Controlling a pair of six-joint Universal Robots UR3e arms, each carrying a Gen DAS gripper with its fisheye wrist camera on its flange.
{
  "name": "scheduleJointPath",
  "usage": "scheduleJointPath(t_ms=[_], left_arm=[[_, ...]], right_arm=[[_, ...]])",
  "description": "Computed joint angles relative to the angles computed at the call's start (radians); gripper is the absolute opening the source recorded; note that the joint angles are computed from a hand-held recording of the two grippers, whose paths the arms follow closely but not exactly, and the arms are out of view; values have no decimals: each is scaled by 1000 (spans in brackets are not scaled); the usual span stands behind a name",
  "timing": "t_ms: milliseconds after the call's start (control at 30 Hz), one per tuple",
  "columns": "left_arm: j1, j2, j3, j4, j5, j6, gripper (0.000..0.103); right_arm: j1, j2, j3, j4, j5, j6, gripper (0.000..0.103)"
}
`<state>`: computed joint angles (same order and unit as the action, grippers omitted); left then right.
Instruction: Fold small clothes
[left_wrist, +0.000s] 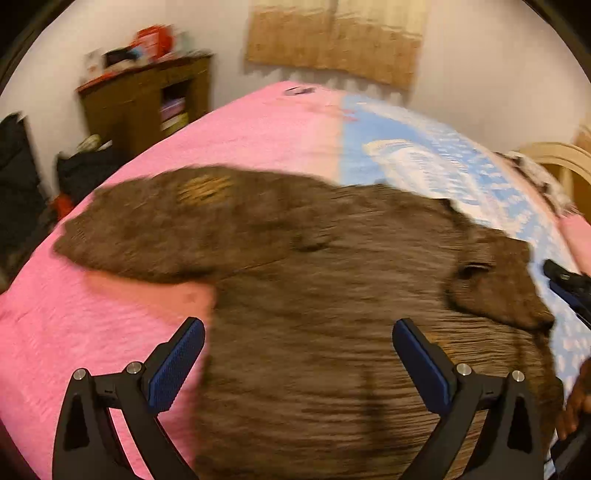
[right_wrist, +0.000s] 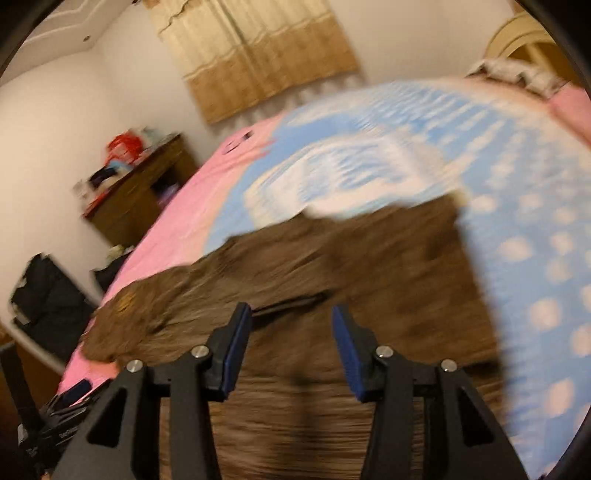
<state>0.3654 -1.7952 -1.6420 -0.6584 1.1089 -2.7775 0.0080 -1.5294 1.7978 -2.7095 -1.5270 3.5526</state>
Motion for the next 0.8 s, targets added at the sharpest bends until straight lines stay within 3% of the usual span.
scheduleJointPath(t_ms=[167,267,367,500,567,667,700,767,800], left_arm=[[-146,-92,130,-29,-38,156,102],[-258,-213,298,-57,-8,211,102],[-345,-359,489,-109,20,241,102],[-420,-561,781,-251,106,178,101],[-409,-646,936,-367,62,113,85],[-378,-668,960,-354,-26,16,57],[-369,-674,971,-368,-56,7,43],[-368,-683,989,-384,-72,2,37],[-367,-681,988,-390,-87,10,22]], right_arm=[[18,29,-12,18,-170,-30,49],[23,87,-8,7,-235,-22,38],[13,91,57,-44,-218,-20,36],[-18,64,105,-101,-160,-44,40],[-47,56,130,-137,-116,-39,40],[-70,63,143,-176,-76,-33,40],[-64,64,146,-181,-78,-27,40],[-55,60,153,-194,-80,-10,40],[-59,56,160,-202,-76,-6,40]])
